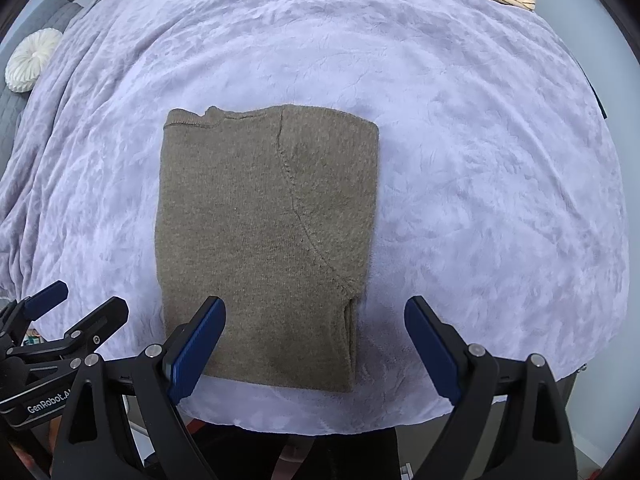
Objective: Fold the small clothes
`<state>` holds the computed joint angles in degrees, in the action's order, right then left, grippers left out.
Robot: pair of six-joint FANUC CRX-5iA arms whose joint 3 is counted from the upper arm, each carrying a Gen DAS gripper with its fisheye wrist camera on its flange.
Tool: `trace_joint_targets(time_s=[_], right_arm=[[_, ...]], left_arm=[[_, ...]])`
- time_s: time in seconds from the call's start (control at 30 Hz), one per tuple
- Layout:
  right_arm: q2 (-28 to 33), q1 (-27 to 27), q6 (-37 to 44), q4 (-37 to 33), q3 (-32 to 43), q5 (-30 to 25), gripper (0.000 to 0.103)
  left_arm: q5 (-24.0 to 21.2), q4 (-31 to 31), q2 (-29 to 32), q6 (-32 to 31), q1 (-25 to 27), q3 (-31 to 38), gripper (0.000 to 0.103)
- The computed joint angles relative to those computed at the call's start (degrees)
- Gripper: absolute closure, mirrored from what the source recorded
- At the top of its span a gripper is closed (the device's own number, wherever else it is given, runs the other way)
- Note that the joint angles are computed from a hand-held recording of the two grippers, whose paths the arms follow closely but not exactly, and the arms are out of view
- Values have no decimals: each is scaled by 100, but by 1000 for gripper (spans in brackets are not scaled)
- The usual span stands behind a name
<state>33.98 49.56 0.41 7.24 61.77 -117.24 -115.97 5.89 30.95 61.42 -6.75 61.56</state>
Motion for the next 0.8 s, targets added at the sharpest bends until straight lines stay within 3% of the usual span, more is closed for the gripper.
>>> trace_joint_targets(time_s=[0.8], right_arm=[[-70,-36,-68,-156,-124,78,10]], left_arm=[[3,-131,-17,-73,-21,12,0]])
